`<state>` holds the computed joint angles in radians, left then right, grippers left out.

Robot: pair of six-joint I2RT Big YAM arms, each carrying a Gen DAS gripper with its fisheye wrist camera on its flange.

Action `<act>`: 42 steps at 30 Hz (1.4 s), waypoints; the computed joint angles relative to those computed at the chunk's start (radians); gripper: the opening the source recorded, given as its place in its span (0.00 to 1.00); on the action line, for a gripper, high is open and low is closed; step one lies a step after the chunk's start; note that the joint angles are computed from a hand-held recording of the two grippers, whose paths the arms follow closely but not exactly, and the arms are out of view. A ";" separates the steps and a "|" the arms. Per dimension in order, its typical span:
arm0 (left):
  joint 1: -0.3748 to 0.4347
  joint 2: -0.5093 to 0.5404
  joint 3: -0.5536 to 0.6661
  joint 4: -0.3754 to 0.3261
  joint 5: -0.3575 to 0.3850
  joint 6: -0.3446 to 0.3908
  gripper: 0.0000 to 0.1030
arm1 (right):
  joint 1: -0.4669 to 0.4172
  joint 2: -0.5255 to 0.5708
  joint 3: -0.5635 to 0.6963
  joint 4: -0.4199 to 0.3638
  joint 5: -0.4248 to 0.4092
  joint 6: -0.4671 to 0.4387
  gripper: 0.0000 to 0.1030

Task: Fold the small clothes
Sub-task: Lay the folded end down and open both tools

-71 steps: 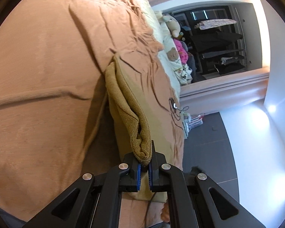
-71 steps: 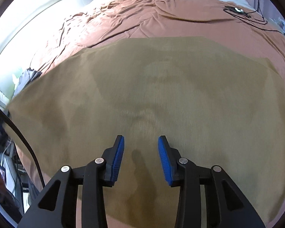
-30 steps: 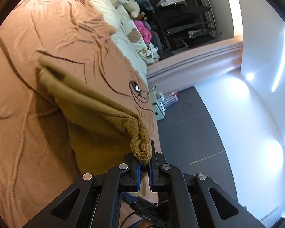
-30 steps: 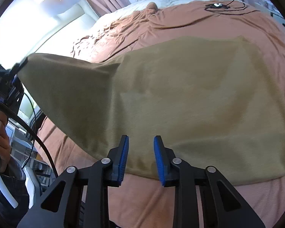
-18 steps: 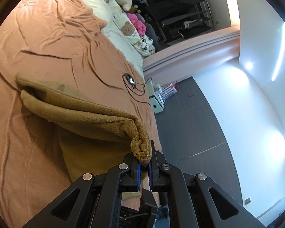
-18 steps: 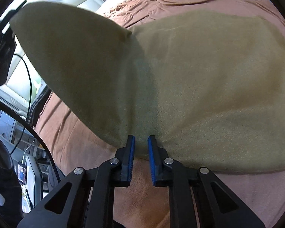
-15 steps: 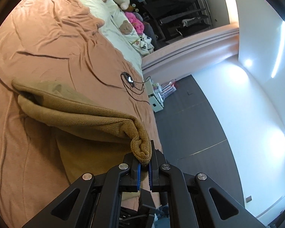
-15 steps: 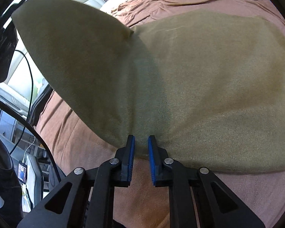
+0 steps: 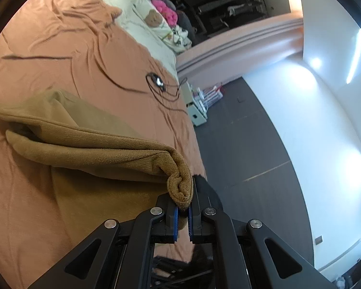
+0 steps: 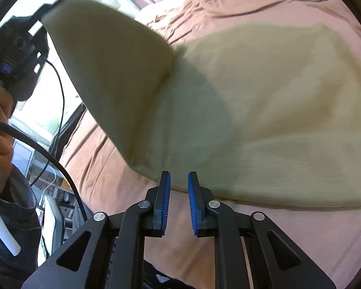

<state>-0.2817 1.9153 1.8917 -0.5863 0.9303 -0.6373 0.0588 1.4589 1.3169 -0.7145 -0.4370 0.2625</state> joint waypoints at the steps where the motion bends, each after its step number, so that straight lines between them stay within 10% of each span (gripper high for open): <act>1: -0.007 0.007 0.010 -0.012 -0.001 0.009 0.05 | -0.012 -0.017 -0.015 0.013 0.006 0.005 0.25; 4: -0.028 0.030 0.040 -0.052 -0.001 0.035 0.05 | -0.057 -0.071 -0.063 0.055 0.025 0.020 0.62; 17: -0.123 0.174 0.195 -0.284 -0.023 0.148 0.06 | -0.171 -0.210 -0.181 0.059 0.090 0.084 0.63; 19: -0.137 0.218 0.250 -0.355 -0.041 0.168 0.14 | -0.171 -0.218 -0.182 0.049 0.103 0.089 0.63; 23: -0.151 0.273 0.307 -0.468 -0.044 0.191 0.64 | -0.157 -0.234 -0.179 0.032 0.137 0.096 0.63; 25: -0.144 0.269 0.300 -0.486 -0.051 0.210 0.66 | -0.156 -0.239 -0.180 0.026 0.137 0.097 0.63; 30: -0.083 0.196 0.196 -0.396 -0.075 0.179 0.81 | -0.166 -0.224 -0.167 0.029 0.118 0.105 0.63; 42: 0.000 0.083 0.023 -0.324 -0.161 0.171 0.82 | -0.138 -0.121 -0.074 0.042 0.085 0.018 0.63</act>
